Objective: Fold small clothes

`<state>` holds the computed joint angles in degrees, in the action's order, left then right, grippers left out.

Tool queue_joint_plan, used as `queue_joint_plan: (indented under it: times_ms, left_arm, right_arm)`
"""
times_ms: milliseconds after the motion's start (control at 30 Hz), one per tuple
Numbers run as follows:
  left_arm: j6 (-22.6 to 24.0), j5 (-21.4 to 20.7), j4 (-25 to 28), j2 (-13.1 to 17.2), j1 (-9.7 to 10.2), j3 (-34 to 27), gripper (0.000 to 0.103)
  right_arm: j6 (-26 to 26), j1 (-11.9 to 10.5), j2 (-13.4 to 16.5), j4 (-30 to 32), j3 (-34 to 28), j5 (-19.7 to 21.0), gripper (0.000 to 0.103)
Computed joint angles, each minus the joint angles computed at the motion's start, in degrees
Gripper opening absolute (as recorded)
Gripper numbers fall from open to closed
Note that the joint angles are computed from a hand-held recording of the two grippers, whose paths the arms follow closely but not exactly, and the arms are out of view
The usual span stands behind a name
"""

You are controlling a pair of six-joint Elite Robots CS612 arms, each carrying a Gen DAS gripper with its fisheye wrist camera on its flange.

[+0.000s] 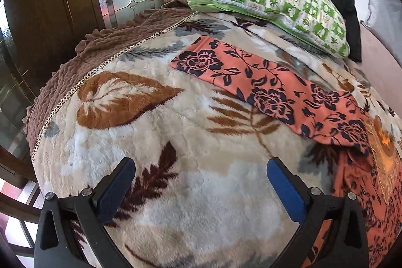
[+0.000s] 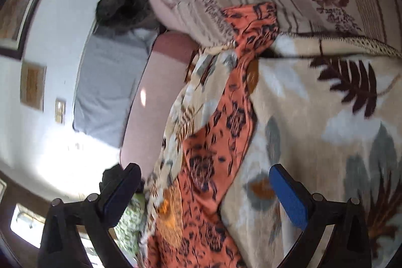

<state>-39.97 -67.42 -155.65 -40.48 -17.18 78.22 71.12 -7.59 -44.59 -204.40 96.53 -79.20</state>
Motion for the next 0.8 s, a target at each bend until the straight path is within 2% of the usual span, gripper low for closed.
queue_joint_plan:
  times_ms: [100,167,233,267,367,433,467,500,533,600,667,800]
  left_arm:
    - [-0.46,0.49,2.76,2.0,0.42,-2.5,0.103]
    - [-2.15,-1.55,4.21,2.85,1.06,-3.15,0.103]
    - [-2.62,-0.55,1.81,2.72,0.93,-2.25,0.103]
    - [-2.71,-1.1,2.03,2.71,1.04,-2.31,0.103]
    - [-2.87,-2.23,-0.24,2.6,1.31,-1.53,0.103]
    - [-3.11,-2.28,-1.44,2.66,1.37,-1.28,0.103]
    - [-2.91,-2.16,-1.62,2.73,1.37,-1.31,0.103]
    - [-2.64,-1.89,-1.35,2.78,1.3,-1.43,0.103]
    - [-2.2,-1.49,-0.84,2.82,1.2,-1.6,0.103]
    - [-2.02,-1.13,-0.65,2.76,1.12,-1.59,0.103]
    - [-2.35,-1.24,-1.03,2.63,1.16,-1.38,0.103]
    - [-3.26,-3.4,-3.18,2.18,1.58,-0.47,0.103]
  right_arm:
    - [-0.15,-2.26,2.11,2.76,-3.99,-0.98,0.103]
    - [0.5,-3.35,3.67,4.66,-6.62,-0.7,0.102]
    - [0.53,-4.01,5.52,6.85,-9.34,-1.2,0.098]
    - [0.18,-4.23,6.3,8.08,-10.68,-1.42,0.092]
    - [-2.1,-4.52,8.12,12.02,-13.99,-2.11,0.088]
    - [-2.76,-4.62,8.74,15.07,-15.37,-2.67,0.07]
    - [-3.0,-4.64,8.82,16.86,-15.88,-2.99,0.049]
    - [-4.18,-4.54,8.62,19.23,-16.25,-3.16,0.021]
    - [-6.28,-4.24,8.22,21.64,-16.83,-4.32,0.018]
    - [-12.05,-3.13,7.14,23.48,-17.73,-7.05,0.006]
    - [-20.04,-1.45,6.06,24.45,-19.91,-8.48,0.006]
    - [-31.9,3.15,4.58,22.41,-25.0,-6.64,0.006]
